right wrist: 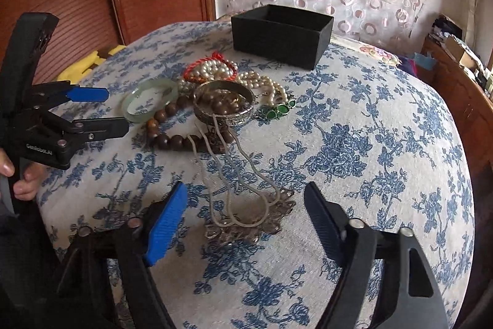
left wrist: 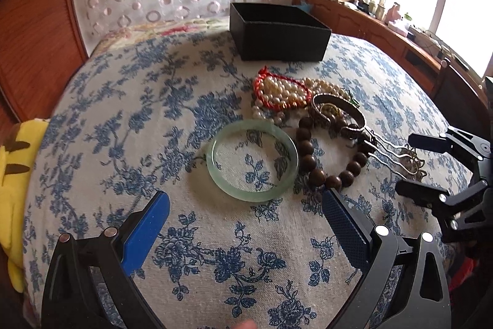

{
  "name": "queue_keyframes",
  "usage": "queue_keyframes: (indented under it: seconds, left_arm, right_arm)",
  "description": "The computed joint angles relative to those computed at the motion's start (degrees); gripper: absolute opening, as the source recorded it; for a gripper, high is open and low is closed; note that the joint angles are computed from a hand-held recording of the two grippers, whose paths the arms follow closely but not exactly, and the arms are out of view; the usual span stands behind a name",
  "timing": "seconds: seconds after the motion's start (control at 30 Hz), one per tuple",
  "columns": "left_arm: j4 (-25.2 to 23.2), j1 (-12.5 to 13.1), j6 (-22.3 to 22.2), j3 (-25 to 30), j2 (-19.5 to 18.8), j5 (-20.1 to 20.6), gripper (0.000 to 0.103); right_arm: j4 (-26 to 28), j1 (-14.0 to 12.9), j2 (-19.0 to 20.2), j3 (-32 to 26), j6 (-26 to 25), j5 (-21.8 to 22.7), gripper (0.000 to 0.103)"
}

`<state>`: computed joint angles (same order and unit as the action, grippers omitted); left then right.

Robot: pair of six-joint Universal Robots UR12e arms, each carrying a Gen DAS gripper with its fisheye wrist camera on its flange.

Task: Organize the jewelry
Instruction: 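Close the left tool on the jade bangle while the right tool reaches the silver chain jewelry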

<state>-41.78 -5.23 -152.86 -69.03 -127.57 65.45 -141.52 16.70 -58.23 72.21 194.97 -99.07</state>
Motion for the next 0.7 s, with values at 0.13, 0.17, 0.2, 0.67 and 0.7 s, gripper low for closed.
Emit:
queue_keyframes:
  seconds: [0.13, 0.17, 0.2, 0.67, 0.7]
  left_arm:
    - [-1.7, 0.0, 0.3, 0.8, -0.4, 0.1, 0.095]
    - [-1.9, -0.1, 0.5, 1.0, -0.5, 0.3, 0.095]
    - [-2.2, -0.2, 0.8, 1.2, -0.6, 0.3, 0.095]
    - [-5.9, -0.7, 3.8, 5.9, -3.1, 0.5, 0.095]
    - [-5.9, -0.7, 3.9, 6.2, -3.2, 0.6, 0.095]
  right_arm:
    - [0.5, 0.1, -0.1, 0.1, -1.1, -0.8, 0.06]
    - [0.4, 0.0, -0.1, 0.3, -1.2, -0.6, 0.059]
    - [0.0, 0.0, -0.3, 0.6, -1.2, -0.3, 0.059]
    - [-5.0, -0.6, -1.9, 3.6, 0.6, 0.2, 0.059]
    - [-4.9, -0.6, -1.9, 3.6, 0.5, 0.1, 0.059]
